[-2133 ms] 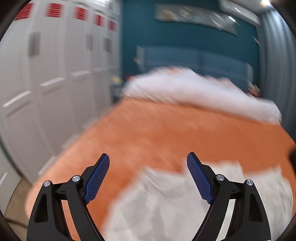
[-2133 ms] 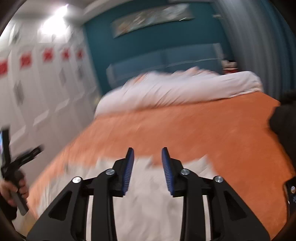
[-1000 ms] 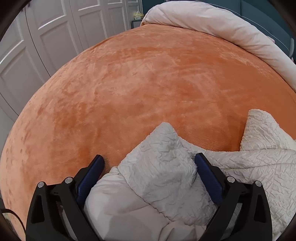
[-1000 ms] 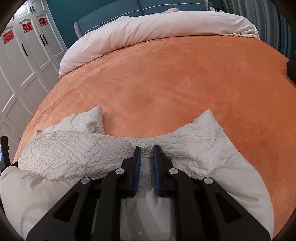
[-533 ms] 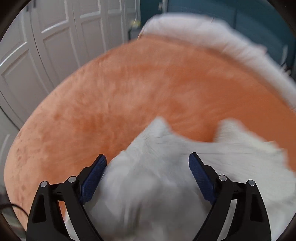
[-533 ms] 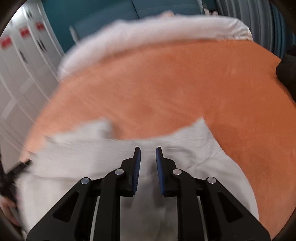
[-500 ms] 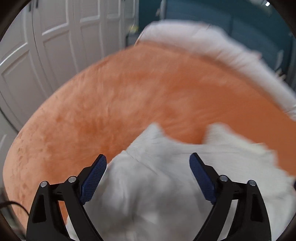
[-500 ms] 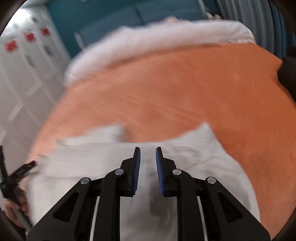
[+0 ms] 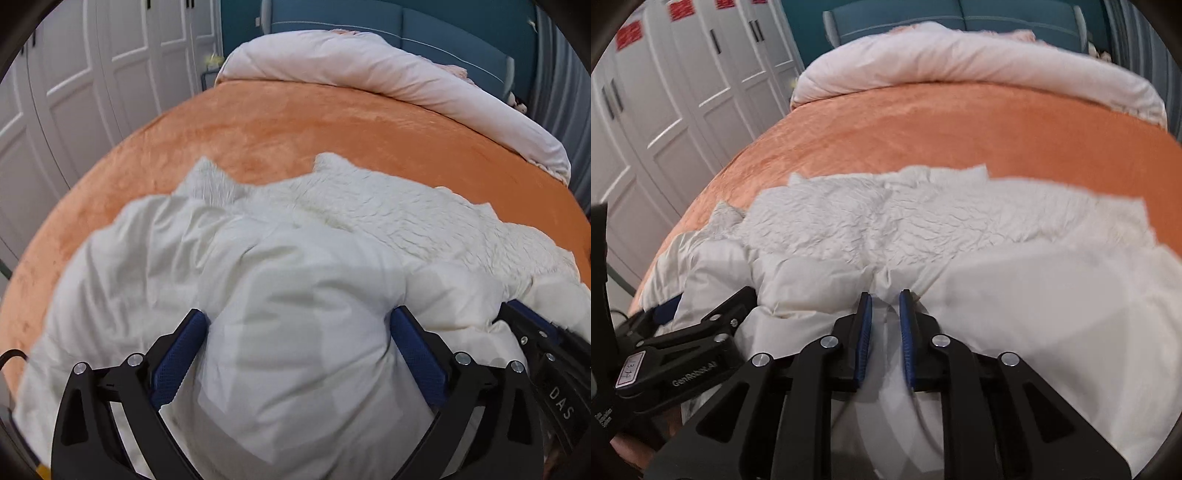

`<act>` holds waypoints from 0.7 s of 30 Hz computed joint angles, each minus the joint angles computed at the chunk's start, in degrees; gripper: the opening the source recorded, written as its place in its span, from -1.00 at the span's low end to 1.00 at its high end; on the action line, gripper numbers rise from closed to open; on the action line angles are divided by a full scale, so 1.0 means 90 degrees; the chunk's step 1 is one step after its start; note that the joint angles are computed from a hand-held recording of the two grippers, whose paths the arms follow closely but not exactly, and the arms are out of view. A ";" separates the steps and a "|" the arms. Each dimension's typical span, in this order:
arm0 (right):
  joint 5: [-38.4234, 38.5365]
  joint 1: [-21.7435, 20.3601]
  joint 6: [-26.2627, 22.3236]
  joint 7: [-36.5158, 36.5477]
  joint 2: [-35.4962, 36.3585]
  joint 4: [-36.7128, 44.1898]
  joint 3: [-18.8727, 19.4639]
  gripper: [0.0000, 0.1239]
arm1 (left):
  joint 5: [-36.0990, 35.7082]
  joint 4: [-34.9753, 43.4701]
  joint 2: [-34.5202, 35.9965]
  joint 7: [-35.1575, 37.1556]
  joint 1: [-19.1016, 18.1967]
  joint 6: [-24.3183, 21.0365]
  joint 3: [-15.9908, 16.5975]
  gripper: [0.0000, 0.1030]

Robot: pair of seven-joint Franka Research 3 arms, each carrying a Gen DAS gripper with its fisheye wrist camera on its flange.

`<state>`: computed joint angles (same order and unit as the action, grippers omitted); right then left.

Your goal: Fold large clothes

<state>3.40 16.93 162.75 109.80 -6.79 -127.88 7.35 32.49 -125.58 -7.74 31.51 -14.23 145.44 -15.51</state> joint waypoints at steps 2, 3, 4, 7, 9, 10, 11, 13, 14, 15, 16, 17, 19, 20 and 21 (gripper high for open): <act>-0.0229 -0.0032 0.0085 0.0209 0.0115 0.0015 0.0071 -0.78 | 0.0428 0.0080 0.0134 -0.0265 0.0027 -0.0097 -0.0095 0.90; -0.0493 -0.0070 0.0127 0.0396 0.0159 0.0008 0.0113 -0.78 | 0.0610 0.0120 0.0186 -0.0385 0.0014 -0.0176 -0.0126 0.90; -0.0680 -0.0081 0.0160 0.0548 0.0168 -0.0012 0.0134 -0.78 | 0.0813 0.0153 0.0236 -0.0523 0.0000 -0.0252 -0.0148 0.90; -0.0968 -0.0076 0.0293 0.0788 0.0229 -0.0032 0.0131 -0.78 | 0.1182 0.0141 0.0295 -0.0852 -0.0066 -0.0309 -0.0149 0.90; -0.1029 -0.0056 0.0402 0.0863 0.0227 -0.0100 0.0108 -0.78 | 0.1291 0.0178 0.0328 -0.0952 -0.0122 -0.0393 -0.0150 0.90; -0.1075 -0.0056 0.0433 0.0903 0.0236 -0.0112 0.0102 -0.78 | 0.1342 0.0205 0.0364 -0.0974 -0.0140 -0.0430 -0.0141 0.90; -0.1188 -0.0068 0.0456 0.1007 0.0244 -0.0113 0.0116 -0.78 | 0.1369 0.0227 0.0386 -0.0992 -0.0163 -0.0460 -0.0133 0.90; -0.1319 -0.0075 0.0514 0.1118 0.0249 -0.0137 0.0116 -0.78 | 0.1405 0.0242 0.0410 -0.1015 -0.0198 -0.0483 -0.0112 0.90; -0.1404 -0.0085 0.0538 0.1189 0.0243 -0.0151 0.0121 -0.78 | 0.1435 0.0238 0.0415 -0.1039 -0.0210 -0.0486 -0.0104 0.90; -0.1460 -0.0089 0.0550 0.1238 0.0232 -0.0168 0.0123 -0.78 | 0.1466 0.0233 0.0415 -0.1072 -0.0225 -0.0498 -0.0104 0.90; -0.1535 -0.0101 0.0578 0.1298 0.0236 -0.0178 0.0129 -0.78 | 0.1505 0.0234 0.0423 -0.1109 -0.0237 -0.0507 -0.0104 0.90; -0.1590 -0.0107 0.0584 0.1344 0.0235 -0.0184 0.0132 -0.78 | 0.1558 0.0242 0.0435 -0.1153 -0.0253 -0.0551 -0.0113 0.90; -0.1690 -0.0115 0.0538 0.1422 0.0219 -0.0183 0.0141 -0.78 | 0.1603 0.0285 0.0470 -0.1171 -0.0286 -0.0641 -0.0119 0.90; -0.1754 -0.0121 0.0488 0.1465 0.0228 -0.0153 0.0151 -0.78 | 0.1596 0.0298 0.0478 -0.1154 -0.0299 -0.0667 -0.0112 0.90; -0.1739 -0.0104 0.0424 0.1442 0.0237 -0.0115 0.0143 -0.78 | 0.1577 0.0307 0.0480 -0.1140 -0.0310 -0.0676 -0.0106 0.90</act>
